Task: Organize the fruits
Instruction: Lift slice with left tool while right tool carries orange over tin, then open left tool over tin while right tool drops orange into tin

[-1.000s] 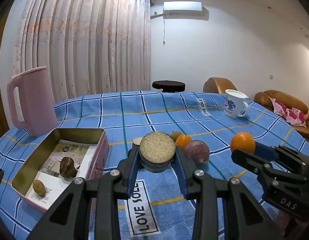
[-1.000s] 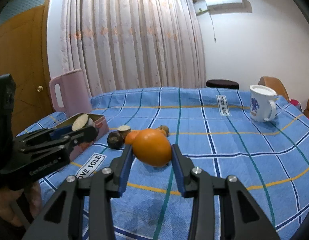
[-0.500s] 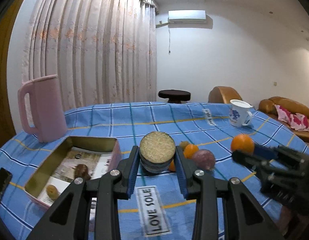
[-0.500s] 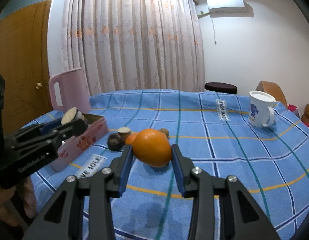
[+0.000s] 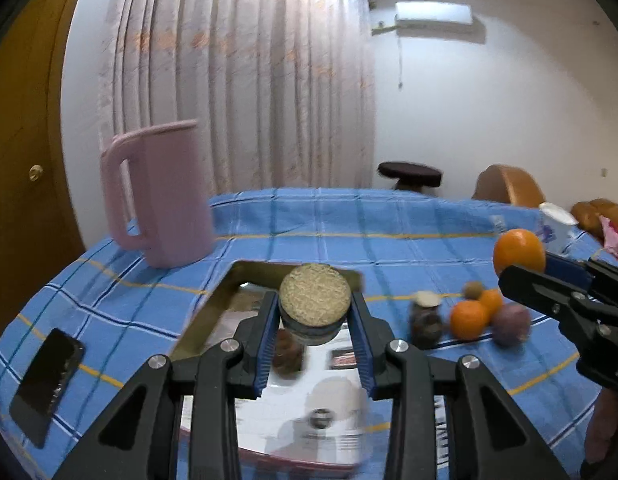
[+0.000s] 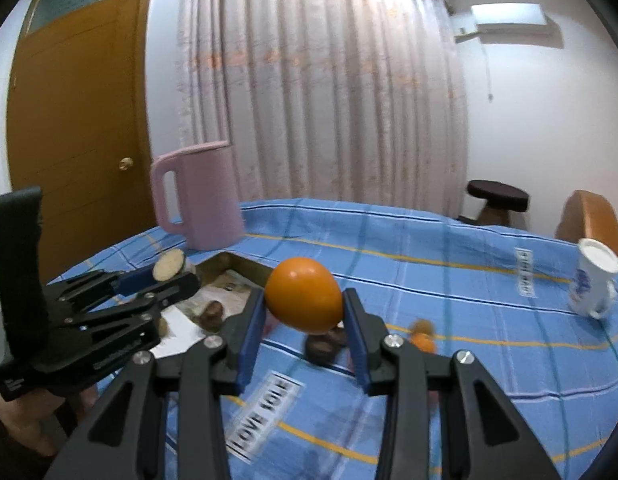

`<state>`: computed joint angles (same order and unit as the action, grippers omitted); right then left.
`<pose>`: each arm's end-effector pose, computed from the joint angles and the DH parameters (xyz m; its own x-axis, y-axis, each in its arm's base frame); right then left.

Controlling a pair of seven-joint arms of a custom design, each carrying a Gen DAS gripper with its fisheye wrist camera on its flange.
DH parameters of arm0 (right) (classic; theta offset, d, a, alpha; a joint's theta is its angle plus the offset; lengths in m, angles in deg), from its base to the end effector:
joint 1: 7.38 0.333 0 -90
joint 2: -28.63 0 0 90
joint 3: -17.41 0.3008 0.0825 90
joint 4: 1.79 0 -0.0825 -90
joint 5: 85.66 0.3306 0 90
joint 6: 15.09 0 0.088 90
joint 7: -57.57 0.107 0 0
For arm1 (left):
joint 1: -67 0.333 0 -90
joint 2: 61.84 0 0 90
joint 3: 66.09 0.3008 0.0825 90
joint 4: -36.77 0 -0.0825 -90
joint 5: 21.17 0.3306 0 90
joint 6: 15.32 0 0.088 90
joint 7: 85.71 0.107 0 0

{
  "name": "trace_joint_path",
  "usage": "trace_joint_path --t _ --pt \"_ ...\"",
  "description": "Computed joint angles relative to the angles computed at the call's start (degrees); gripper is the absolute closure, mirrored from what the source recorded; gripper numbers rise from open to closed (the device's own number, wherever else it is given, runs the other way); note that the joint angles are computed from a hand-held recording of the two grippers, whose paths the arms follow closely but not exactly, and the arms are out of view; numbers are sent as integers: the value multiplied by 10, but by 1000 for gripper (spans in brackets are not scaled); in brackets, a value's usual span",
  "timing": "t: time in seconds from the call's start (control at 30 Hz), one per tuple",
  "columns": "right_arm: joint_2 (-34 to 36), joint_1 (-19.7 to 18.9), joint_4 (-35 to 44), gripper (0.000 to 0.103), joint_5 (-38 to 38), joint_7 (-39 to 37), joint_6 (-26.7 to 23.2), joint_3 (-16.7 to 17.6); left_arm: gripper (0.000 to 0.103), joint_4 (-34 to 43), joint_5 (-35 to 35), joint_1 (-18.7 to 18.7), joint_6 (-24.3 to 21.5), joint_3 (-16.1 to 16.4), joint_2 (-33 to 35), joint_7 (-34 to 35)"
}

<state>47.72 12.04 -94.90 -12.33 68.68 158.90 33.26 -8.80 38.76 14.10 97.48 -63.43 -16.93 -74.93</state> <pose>0.5678 0.2802 0.5184 0.6680 -0.7433 -0.0376 -0.3078 -0.2298 -0.9233 0.4939 -0.5320 0.5363 0.2405 -0.9706 0.0079 -0.4240 -0.1124 -0.8987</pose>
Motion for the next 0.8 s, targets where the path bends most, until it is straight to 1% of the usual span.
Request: trace_joint_path --t 0.03,0.1,0.17,0.3,0.37,0.53,0.73,0.8 --pt "12 16 11 61 -45 39 -8 -14 67 -34 -2 5 3 -1 -20 -10" --pt "30 30 26 61 -94 78 -14 -21 67 -73 -2 15 4 -10 -43 -19" --pt "52 50 47 61 -162 135 -27 -36 67 -118 2 27 3 -20 -70 -34" --pt "84 58 78 61 -234 199 -56 -35 67 -172 4 56 3 -45 -101 -51" --pt "99 66 95 61 -272 232 -70 -41 67 -182 5 65 -1 -54 -107 -51" --pt "123 76 116 61 -336 280 -91 -44 66 -206 -6 88 4 -72 -118 -50" --pt "136 81 123 61 -382 308 -109 -48 66 -220 -13 98 0 -81 -122 -50" --pt "138 86 126 61 -398 320 -116 -54 66 -210 -14 96 -9 -83 -116 -40"
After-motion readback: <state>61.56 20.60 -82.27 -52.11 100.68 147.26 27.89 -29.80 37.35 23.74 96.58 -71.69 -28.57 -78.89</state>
